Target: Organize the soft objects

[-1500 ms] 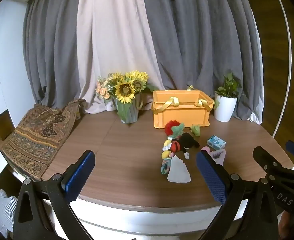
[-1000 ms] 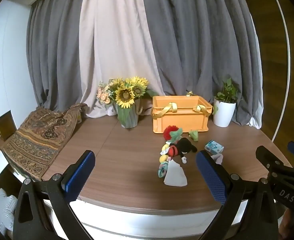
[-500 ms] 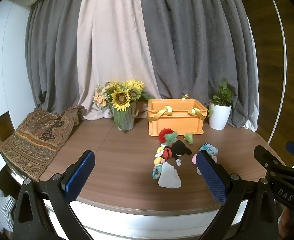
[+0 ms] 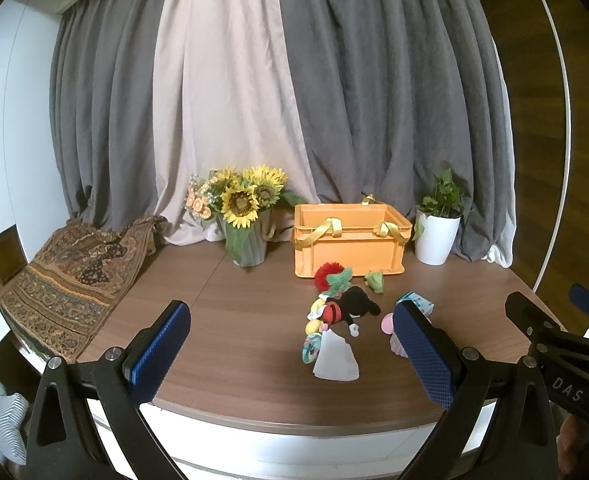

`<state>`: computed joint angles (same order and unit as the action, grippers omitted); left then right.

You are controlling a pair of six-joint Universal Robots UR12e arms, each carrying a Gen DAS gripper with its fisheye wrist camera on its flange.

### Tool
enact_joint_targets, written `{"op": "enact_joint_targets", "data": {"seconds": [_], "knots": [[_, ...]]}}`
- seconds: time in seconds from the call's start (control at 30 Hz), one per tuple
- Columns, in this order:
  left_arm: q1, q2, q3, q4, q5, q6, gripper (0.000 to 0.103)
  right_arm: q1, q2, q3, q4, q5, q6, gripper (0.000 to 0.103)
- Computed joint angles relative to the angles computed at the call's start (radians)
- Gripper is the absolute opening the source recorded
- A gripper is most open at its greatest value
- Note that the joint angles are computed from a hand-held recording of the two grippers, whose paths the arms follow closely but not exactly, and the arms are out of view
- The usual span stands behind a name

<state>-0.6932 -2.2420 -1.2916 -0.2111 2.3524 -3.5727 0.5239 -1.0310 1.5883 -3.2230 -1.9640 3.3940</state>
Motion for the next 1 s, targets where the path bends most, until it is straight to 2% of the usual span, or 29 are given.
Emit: {"op": "enact_joint_targets", "data": {"seconds": [0.4,1.0], "knots": [[0.000,-0.004,-0.005,0.033,0.000,0.015,0.103,0.000,0.000,-0.002,-0.007,0.000,-0.002,0.103],[0.002,-0.006,-0.002,0.039,-0.007,0.021,0.103,0.000,0.006,-0.007,-0.010,0.000,-0.003,0.103]]}}
